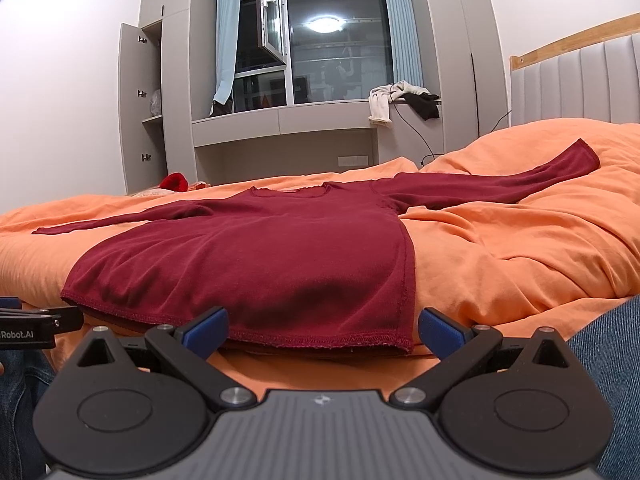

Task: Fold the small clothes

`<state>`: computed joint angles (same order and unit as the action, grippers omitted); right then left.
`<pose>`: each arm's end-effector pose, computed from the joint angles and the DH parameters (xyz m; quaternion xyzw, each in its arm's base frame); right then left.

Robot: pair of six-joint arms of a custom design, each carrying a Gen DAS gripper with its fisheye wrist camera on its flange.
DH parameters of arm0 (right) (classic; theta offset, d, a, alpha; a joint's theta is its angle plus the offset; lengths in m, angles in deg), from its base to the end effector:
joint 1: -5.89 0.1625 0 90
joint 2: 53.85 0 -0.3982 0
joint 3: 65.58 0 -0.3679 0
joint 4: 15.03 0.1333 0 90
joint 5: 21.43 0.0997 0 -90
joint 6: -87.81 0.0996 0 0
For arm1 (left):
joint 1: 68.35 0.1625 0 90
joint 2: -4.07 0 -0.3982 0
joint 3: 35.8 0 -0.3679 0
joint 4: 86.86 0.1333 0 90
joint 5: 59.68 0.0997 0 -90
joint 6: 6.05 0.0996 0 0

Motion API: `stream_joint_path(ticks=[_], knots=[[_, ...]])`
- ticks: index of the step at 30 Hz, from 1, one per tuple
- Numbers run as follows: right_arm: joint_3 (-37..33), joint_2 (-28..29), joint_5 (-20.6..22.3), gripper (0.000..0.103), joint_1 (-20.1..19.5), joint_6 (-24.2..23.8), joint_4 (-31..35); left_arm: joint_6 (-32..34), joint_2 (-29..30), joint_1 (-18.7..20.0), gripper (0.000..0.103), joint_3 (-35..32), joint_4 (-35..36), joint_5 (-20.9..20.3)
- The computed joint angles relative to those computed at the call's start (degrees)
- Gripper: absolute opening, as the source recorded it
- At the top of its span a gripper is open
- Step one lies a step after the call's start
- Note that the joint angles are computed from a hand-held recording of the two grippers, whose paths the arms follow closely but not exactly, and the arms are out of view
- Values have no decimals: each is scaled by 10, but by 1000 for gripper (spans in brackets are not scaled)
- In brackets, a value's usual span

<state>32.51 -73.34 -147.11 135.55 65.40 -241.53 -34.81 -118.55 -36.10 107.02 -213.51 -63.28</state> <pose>0.4214 -0.3905 -0.0238 0.3024 -0.7902 0.4958 0.1959 -0.0687 -0.3185 0.3931 0.0858 0.7230 -0.5402 0.4220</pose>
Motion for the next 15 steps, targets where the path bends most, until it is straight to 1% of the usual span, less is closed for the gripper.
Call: stream_joint_path(ticks=[2, 6, 15], knots=[[0, 0, 1, 103, 0, 0, 0, 1, -1, 1, 102, 0, 1, -1], [2, -1, 3, 103, 0, 0, -2, 36, 11, 4, 102, 4, -47, -4], [3, 0, 5, 103, 0, 0, -3, 42, 13, 6, 102, 4, -53, -6]])
